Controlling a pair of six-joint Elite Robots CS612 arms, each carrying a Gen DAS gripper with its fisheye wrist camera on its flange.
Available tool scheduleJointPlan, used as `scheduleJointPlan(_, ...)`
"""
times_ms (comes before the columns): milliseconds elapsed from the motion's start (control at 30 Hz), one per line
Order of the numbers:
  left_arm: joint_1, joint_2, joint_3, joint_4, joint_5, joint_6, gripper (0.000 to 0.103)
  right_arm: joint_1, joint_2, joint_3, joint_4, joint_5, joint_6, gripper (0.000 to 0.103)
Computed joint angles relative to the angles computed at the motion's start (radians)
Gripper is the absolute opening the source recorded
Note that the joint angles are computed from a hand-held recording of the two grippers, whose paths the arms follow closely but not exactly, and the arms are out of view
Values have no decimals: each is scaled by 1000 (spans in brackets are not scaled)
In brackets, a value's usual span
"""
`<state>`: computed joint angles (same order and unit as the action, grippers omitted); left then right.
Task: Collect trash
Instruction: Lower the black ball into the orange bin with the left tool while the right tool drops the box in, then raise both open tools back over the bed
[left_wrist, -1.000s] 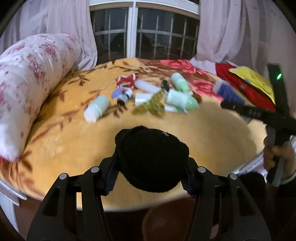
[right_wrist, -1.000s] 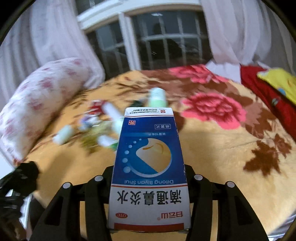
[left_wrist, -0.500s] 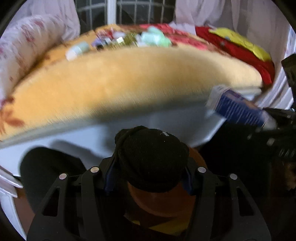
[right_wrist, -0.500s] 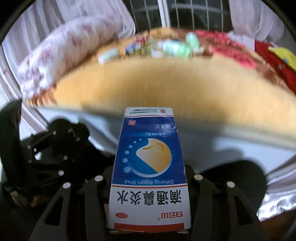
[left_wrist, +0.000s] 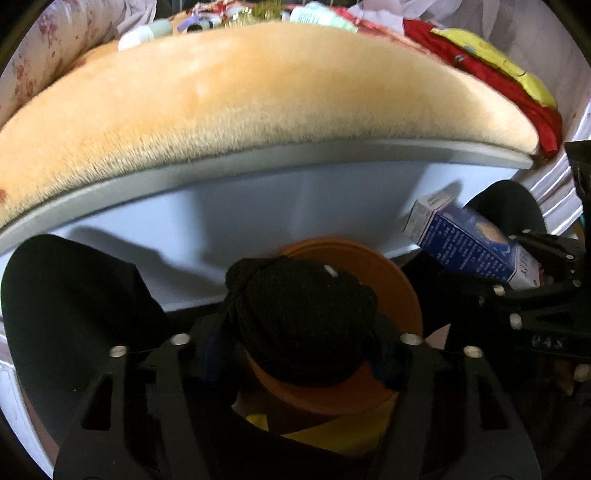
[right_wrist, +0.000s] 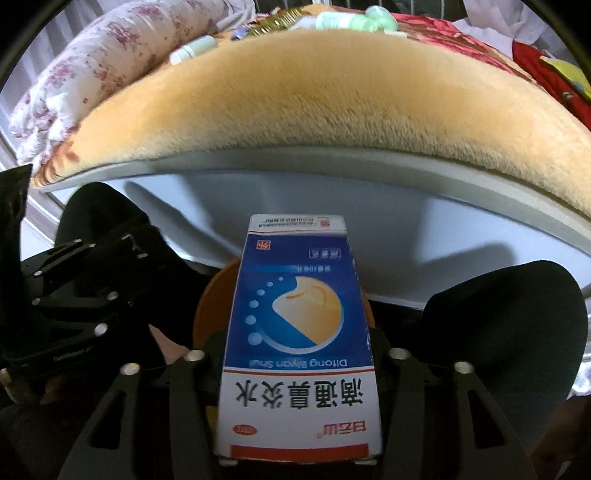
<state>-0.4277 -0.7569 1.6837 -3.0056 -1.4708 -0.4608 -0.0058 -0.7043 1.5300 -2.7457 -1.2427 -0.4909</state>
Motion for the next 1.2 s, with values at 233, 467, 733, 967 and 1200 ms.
scheduleJointPlan(233, 7, 5, -8, 40, -8, -21, 77, -4, 8, -9, -11, 1, 41, 87)
scheduleJointPlan(467, -14, -8, 2, 35, 65, -1, 77, -31, -21, 40, -80, 20, 42, 87)
scheduleJointPlan(733, -41, -40, 19, 42, 200, 14, 77, -40, -60, 68, -153, 81, 6, 87)
scheduleJointPlan(967, -42, -54, 7, 21, 282, 59, 77, -30, -21, -83, -131, 152, 18, 87)
scheduleJointPlan(1200, -1, -56, -27, -33, 238, 27, 77, 6, 107, -378, -17, 147, -5, 87)
